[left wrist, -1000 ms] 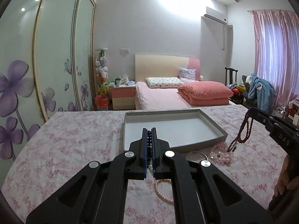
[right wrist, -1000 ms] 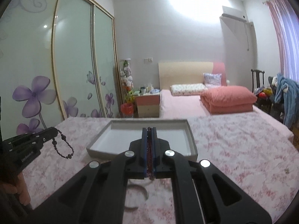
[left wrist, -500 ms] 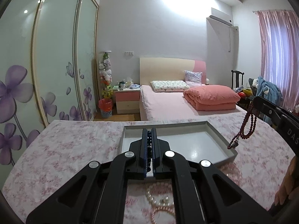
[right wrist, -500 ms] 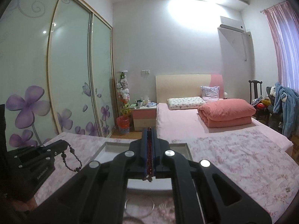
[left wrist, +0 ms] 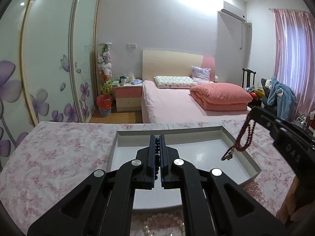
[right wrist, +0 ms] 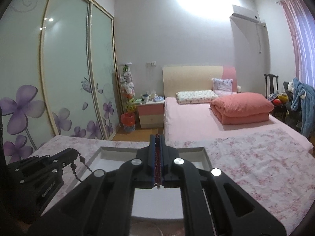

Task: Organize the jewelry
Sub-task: 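Lift both held bracelets and carry them over the grey tray, then open the right tool over the tray while the left tool releases its bracelet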

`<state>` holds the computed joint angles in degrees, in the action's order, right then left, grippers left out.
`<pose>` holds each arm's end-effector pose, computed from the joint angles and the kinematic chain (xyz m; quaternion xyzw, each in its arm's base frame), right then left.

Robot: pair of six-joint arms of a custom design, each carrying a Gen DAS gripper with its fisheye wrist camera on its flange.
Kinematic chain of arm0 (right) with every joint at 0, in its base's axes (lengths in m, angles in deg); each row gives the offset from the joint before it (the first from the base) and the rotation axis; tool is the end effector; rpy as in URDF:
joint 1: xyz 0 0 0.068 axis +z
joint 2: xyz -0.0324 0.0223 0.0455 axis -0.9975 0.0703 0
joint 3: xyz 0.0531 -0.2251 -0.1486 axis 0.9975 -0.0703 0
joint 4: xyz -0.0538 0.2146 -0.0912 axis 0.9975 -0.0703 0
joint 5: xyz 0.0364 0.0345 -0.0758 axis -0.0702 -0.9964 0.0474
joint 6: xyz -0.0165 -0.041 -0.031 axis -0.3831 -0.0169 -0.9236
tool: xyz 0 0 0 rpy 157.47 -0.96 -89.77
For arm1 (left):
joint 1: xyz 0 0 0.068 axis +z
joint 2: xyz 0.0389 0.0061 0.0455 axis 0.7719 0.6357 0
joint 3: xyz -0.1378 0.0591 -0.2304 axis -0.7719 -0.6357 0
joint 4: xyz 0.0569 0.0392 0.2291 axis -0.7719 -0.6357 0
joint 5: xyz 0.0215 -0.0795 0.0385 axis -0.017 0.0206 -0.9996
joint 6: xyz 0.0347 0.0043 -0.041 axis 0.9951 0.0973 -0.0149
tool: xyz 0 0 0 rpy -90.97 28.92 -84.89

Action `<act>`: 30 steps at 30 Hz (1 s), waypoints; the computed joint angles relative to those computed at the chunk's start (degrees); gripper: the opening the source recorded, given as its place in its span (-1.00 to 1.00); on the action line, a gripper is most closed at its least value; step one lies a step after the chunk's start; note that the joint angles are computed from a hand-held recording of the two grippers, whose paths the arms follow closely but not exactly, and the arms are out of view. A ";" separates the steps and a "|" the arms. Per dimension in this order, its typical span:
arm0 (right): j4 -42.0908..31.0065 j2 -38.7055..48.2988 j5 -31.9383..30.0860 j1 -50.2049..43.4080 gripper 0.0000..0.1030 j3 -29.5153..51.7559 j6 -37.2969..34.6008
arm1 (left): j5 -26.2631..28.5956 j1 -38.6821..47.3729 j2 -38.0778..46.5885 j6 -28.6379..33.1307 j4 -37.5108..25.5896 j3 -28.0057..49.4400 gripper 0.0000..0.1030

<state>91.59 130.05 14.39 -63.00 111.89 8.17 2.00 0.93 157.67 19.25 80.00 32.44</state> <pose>0.2953 0.1305 0.1898 -0.1769 0.7952 0.1879 0.5488 0.2192 -0.2131 0.1712 -0.1203 0.8361 0.0544 0.5324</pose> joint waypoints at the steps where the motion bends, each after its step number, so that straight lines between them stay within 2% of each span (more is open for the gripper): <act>1: -0.42 1.32 -0.17 -0.04 -0.90 1.21 0.18 | 0.77 0.67 0.64 1.04 1.28 0.10 -0.91; 5: -2.90 6.92 -1.05 -0.17 -0.90 6.53 1.23 | 4.95 3.87 3.64 4.03 5.60 0.62 -0.91; 9: -5.37 10.92 -2.10 -0.50 -0.90 10.22 2.20 | 8.81 6.35 6.31 4.54 8.17 0.59 -0.91; 19: -8.64 15.78 -3.61 -1.12 -0.87 13.61 2.79 | 13.28 8.28 9.60 3.57 7.80 2.06 -0.91; 21: -9.18 15.72 -3.84 -1.34 -0.79 13.64 3.12 | 13.00 8.27 9.46 3.16 7.42 2.02 -0.91; 23: -8.73 15.34 -3.50 -1.53 -0.39 13.21 3.40 | 12.84 8.32 8.97 2.82 6.90 1.90 -0.90; 30: -8.20 12.63 -3.52 -2.67 -0.34 11.15 3.74 | 12.44 8.85 4.76 0.39 4.96 -0.28 -0.90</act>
<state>83.40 142.68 10.88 -65.67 123.03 11.91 14.44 9.77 162.43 19.64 84.96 32.16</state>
